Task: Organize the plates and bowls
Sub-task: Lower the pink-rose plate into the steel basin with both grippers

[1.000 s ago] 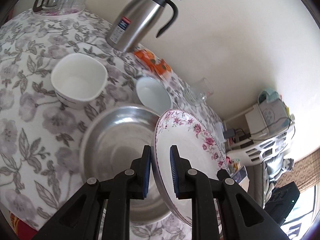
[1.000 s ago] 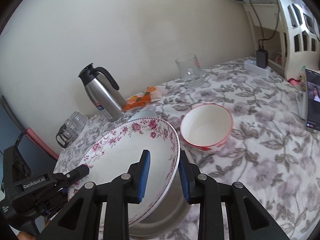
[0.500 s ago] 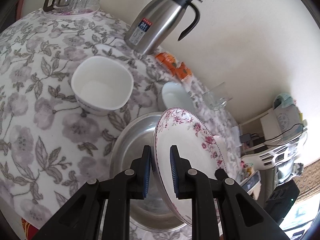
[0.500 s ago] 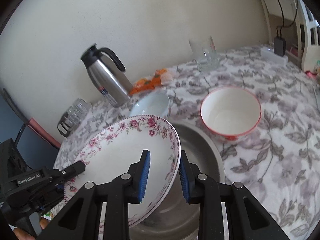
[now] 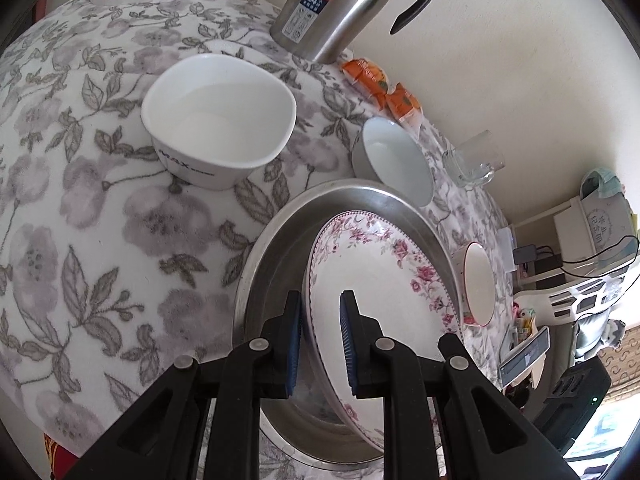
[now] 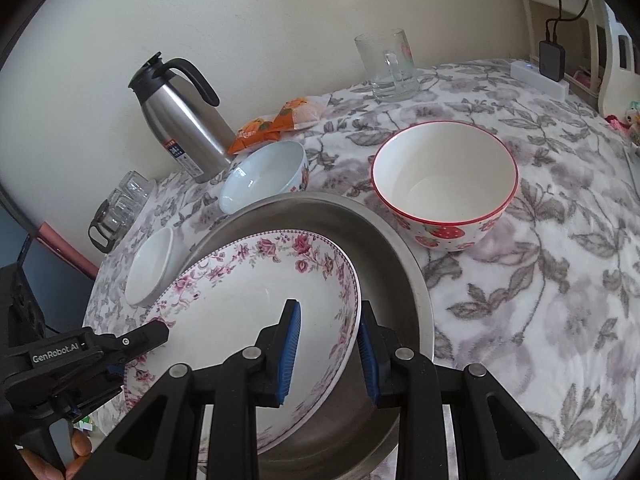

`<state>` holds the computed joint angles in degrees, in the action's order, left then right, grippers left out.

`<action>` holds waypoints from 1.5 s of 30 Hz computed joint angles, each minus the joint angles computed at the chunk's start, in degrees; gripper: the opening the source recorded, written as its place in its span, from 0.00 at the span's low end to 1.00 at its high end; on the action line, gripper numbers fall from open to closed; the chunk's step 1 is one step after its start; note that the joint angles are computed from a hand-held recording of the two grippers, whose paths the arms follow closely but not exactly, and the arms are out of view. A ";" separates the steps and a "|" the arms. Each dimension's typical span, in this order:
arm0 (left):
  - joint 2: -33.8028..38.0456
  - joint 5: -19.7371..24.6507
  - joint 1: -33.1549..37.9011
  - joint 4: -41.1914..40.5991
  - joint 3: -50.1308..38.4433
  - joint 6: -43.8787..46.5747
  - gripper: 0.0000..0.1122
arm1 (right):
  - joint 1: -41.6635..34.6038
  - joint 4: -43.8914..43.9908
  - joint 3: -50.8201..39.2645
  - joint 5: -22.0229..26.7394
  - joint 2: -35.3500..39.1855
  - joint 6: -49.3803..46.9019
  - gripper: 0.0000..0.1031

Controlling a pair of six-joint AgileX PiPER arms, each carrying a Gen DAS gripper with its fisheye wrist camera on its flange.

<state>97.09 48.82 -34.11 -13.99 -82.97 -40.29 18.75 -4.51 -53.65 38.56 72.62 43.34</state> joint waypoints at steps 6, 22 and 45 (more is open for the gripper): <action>2.47 2.35 -1.54 2.71 -2.61 -1.59 0.16 | 0.01 -0.08 0.41 0.34 0.97 -0.08 0.29; 5.27 3.93 -2.86 3.93 -3.54 -1.57 0.16 | -0.26 -0.39 1.00 0.17 1.41 0.13 0.29; 6.96 5.38 -3.73 6.87 -5.55 -3.52 0.17 | 4.83 -9.79 -1.06 4.05 3.58 5.11 0.29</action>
<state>104.05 54.20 -37.84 -7.13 -88.52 -43.81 23.58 -14.30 -54.71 42.61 76.20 48.45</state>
